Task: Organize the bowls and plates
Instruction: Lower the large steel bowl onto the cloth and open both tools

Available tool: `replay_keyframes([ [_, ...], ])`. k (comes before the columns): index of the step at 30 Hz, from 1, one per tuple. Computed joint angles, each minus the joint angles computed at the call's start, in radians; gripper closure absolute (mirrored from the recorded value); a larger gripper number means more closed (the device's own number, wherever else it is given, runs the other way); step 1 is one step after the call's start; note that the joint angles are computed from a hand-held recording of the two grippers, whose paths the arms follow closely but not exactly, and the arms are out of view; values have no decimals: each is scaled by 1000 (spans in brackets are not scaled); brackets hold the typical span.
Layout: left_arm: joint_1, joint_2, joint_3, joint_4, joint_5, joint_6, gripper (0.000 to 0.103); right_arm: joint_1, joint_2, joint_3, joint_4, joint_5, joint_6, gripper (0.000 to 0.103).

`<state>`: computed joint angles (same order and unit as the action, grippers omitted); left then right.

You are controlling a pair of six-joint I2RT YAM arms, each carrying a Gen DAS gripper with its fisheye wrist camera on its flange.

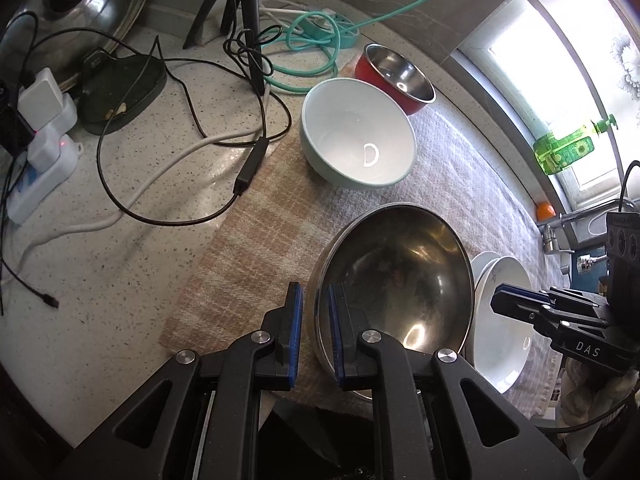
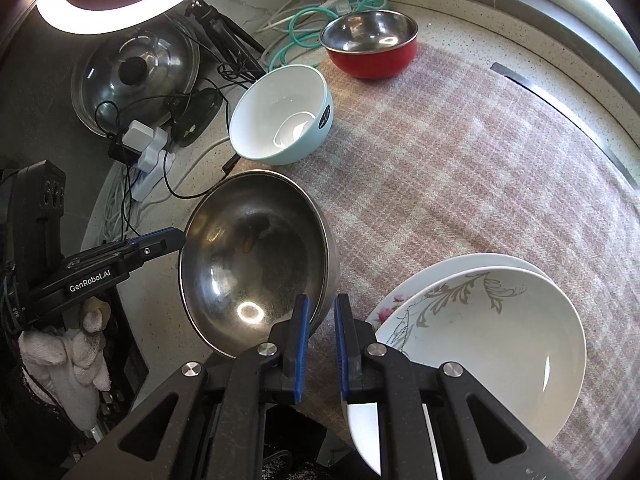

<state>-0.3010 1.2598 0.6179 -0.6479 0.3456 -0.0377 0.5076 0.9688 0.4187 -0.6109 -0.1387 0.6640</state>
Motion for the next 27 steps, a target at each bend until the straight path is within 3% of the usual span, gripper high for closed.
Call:
replay_keyframes([
  [12,-136,10,83,33,-36,-73,91,-99,-104,79,-147,87,-127,92],
  [18,-192,55,123,64,-50,-114,91,-283,-119,117,-185,15,-266,92],
  [27,-244,140,207,119,-57,-181,91,-574,-2,221,-194,-129,-500,92],
])
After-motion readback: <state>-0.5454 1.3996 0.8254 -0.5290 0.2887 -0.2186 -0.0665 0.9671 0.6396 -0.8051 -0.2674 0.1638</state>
